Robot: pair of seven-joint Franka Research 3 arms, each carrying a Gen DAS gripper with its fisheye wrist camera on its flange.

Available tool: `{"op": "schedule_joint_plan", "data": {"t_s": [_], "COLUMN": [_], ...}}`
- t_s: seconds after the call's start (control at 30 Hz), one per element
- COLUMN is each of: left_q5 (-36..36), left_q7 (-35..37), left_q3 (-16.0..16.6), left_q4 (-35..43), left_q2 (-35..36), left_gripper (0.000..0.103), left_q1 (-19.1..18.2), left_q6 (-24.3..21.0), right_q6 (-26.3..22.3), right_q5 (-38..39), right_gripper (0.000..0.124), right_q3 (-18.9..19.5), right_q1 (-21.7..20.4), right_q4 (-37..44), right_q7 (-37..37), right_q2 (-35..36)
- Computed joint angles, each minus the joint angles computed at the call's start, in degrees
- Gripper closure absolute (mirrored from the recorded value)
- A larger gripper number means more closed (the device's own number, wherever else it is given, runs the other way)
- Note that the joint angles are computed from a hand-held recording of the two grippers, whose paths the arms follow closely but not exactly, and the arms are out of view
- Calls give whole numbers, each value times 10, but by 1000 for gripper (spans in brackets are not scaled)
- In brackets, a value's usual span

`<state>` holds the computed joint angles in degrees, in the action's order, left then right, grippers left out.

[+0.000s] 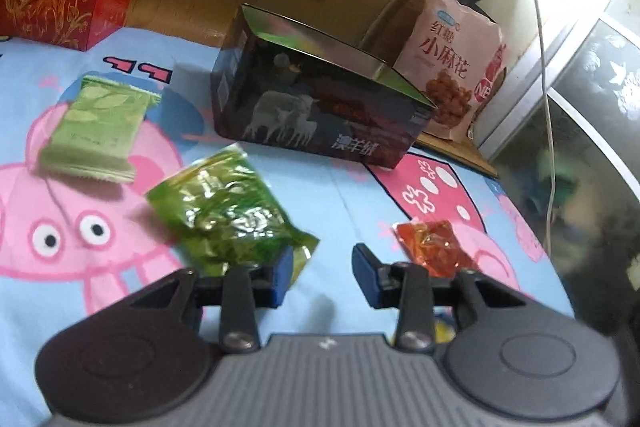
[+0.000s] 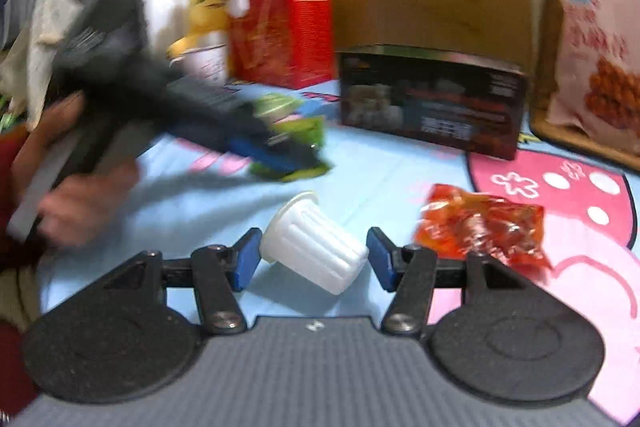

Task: Organize snacks
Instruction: 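Move the left tool to the white yellow-lidded cup and grasp it, then carry the white cup into the black tin and open the left tool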

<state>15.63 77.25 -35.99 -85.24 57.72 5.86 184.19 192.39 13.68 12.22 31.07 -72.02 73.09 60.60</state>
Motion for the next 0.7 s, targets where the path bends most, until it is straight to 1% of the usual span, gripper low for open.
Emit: {"op": "schedule_joint_plan", "data": {"t_s": [0.07, 0.1, 0.13, 0.17, 0.23, 0.3, 0.37, 0.47, 0.5, 0.53, 0.57, 0.6, 0.63, 0.67, 0.7], "left_q5": [10, 17, 23, 29, 50, 69, 88, 111, 116, 119, 120, 117, 110, 99, 94], "left_q7": [11, 17, 19, 19, 26, 27, 23, 20, 21, 22, 22, 20, 18, 13, 11], "left_q3": [-28, -42, -49, -59, -103, -144, -162, -175, -174, -170, -162, -153, -147, -131, -122], "left_q4": [-17, -34, -49, -63, -96, -126, -148, -159, -159, -158, -155, -146, -140, -139, -138], "left_q2": [2, 0, -5, -7, 1, 15, 21, 26, 26, 23, 20, 18, 17, 9, 5], "left_gripper": [61, 57, 54, 52, 49, 40, 37, 37, 37, 38, 42, 46, 46, 49, 52], "left_q1": [20, 33, 41, 51, 91, 128, 145, 152, 149, 144, 136, 125, 117, 103, 96], "left_q6": [6, 12, 18, 21, 29, 36, 43, 38, 36, 36, 34, 24, 16, 21, 24], "right_q6": [18, 25, 35, 45, 54, 62, 70, 73, 71, 66, 57, 48, 49, 50, 52], "right_q5": [17, 26, 29, 28, 25, 28, 26, 25, 24, 21, 20, 18, 20, 26, 32], "right_gripper": [62, 60, 55, 53, 53, 53, 53, 53, 53, 57, 64, 65, 68, 68, 68], "right_q3": [-43, -55, -55, -45, -28, -24, -15, -13, -13, -11, -11, -11, -18, -28, -36], "right_q1": [34, 44, 45, 38, 25, 21, 15, 14, 15, 14, 13, 13, 19, 28, 35], "right_q4": [-18, -26, -36, -45, -63, -79, -94, -104, -105, -105, -103, -99, -98, -98, -97], "right_q7": [2, 3, 3, 3, 5, 8, 11, 15, 15, 16, 16, 16, 15, 14, 15], "right_q2": [-10, -14, -18, -22, -30, -37, -42, -47, -48, -49, -49, -48, -47, -48, -48]}}
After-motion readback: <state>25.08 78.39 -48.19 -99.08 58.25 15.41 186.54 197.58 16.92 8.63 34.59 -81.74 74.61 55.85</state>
